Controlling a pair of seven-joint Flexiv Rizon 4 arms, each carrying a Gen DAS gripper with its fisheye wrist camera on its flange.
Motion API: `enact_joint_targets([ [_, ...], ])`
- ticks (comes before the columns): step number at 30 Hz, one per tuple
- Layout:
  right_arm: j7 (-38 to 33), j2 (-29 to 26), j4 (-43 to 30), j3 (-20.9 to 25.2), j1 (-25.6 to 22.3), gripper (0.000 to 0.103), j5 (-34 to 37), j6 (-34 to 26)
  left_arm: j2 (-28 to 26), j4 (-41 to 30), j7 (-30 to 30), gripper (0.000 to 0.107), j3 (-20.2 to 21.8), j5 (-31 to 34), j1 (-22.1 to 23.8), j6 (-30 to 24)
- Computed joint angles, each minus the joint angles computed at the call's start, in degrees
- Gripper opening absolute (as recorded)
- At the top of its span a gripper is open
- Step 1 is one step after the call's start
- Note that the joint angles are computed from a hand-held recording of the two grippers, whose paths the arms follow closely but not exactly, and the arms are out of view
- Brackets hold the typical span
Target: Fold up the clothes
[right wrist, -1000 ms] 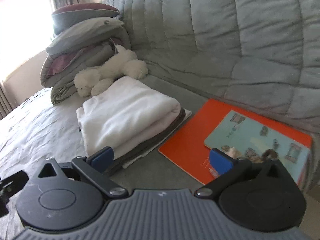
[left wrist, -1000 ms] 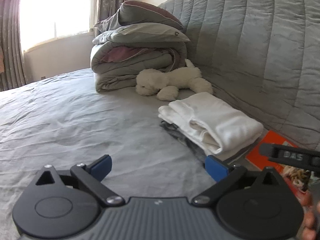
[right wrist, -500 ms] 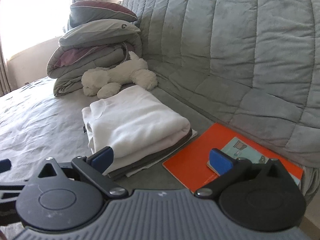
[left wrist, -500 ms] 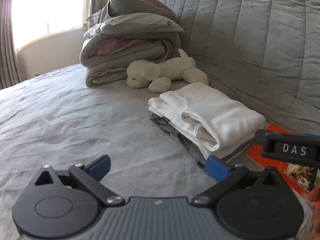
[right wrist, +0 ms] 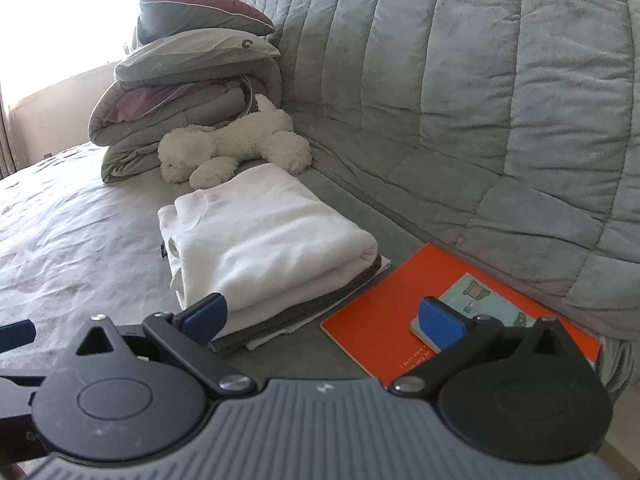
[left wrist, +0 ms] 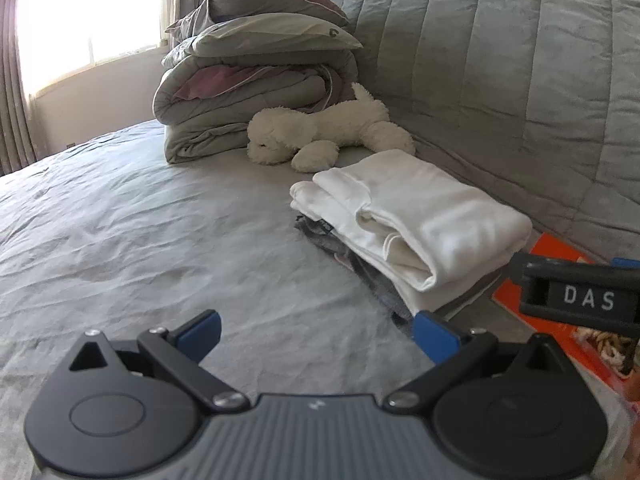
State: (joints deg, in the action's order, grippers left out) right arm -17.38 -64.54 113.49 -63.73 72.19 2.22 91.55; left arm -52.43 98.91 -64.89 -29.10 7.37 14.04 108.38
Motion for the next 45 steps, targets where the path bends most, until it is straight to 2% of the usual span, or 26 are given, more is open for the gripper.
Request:
enact_joint_targets([
  [9,-1.04,0.53,-0.18,0.43,-0.27,0.103,-0.53,-0.15,-0.34,0.42,0.61,0.102,-2.31,0.14,1.68,-1.3],
  [27,-2.42,2.03,-0.39,1.84,-1.2,0.103,-1.63,-0.26,0.11,-0.31,0.11,0.102,0.68,-1.35,-0.61,-0.84],
  [45,-1.96,3.06,-0.22,2.53,-1.68,0.103,-2.32,-0.57,0.18,-0.35,0.59,0.102,0.69,-1.42,-0.52,-1.11],
])
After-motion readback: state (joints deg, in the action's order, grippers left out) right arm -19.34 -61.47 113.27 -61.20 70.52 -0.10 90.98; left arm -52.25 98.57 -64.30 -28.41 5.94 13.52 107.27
